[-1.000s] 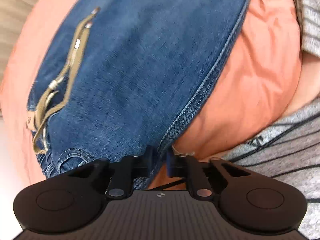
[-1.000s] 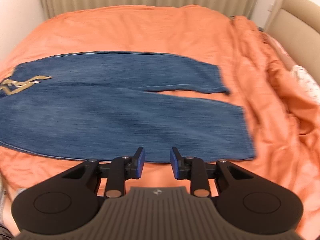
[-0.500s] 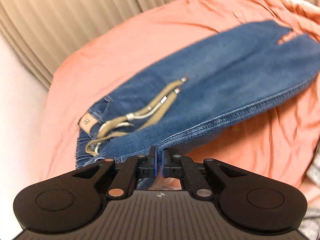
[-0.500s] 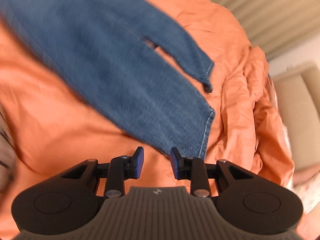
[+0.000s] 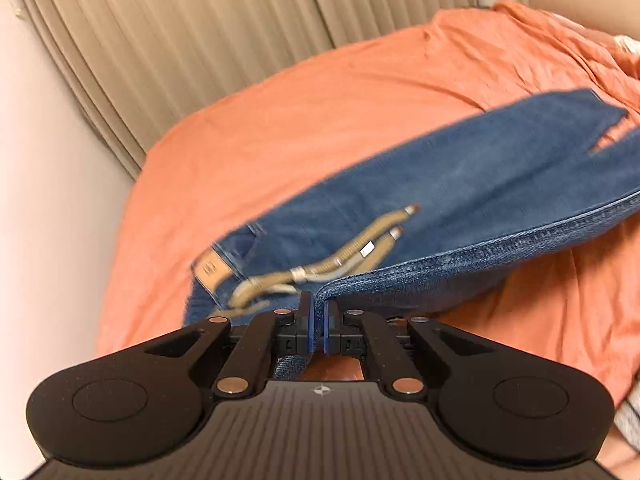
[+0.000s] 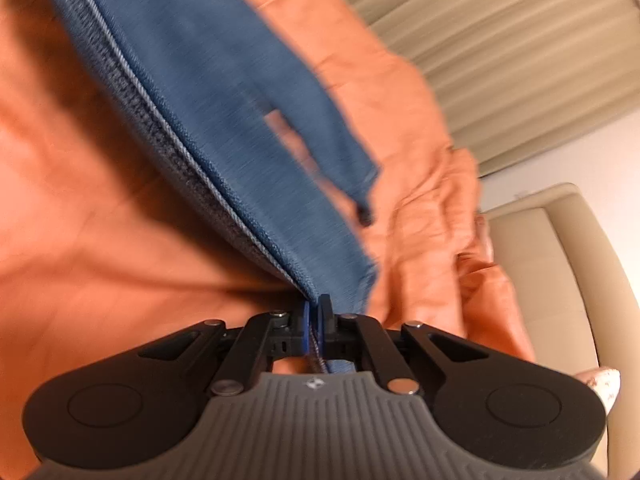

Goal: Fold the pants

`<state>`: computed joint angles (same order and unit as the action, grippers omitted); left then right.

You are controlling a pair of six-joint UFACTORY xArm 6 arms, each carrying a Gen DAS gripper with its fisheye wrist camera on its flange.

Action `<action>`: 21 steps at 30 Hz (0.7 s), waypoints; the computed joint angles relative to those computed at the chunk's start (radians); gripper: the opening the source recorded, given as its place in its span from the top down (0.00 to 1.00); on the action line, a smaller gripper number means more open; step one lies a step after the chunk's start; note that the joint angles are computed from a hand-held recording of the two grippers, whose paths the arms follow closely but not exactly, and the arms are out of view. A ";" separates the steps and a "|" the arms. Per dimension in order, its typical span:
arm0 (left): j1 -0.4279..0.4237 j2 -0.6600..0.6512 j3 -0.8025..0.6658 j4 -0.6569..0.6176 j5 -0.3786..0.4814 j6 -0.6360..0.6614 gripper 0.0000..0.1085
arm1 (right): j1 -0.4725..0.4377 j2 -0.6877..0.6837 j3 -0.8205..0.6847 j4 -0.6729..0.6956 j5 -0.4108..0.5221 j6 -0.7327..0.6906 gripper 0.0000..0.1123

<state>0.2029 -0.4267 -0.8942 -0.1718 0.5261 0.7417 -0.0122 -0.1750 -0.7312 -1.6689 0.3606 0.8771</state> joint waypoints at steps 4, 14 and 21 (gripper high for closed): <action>-0.023 0.081 -0.099 0.077 -0.041 -0.081 0.96 | -0.005 0.046 -0.127 0.067 -0.003 0.009 1.00; -0.092 0.558 -0.619 0.406 0.025 -0.360 0.97 | 0.030 0.478 -0.707 0.393 0.077 -0.256 1.00; -0.113 0.985 -1.087 0.424 0.173 -0.407 0.96 | 0.070 0.957 -1.292 0.753 0.239 -0.628 1.00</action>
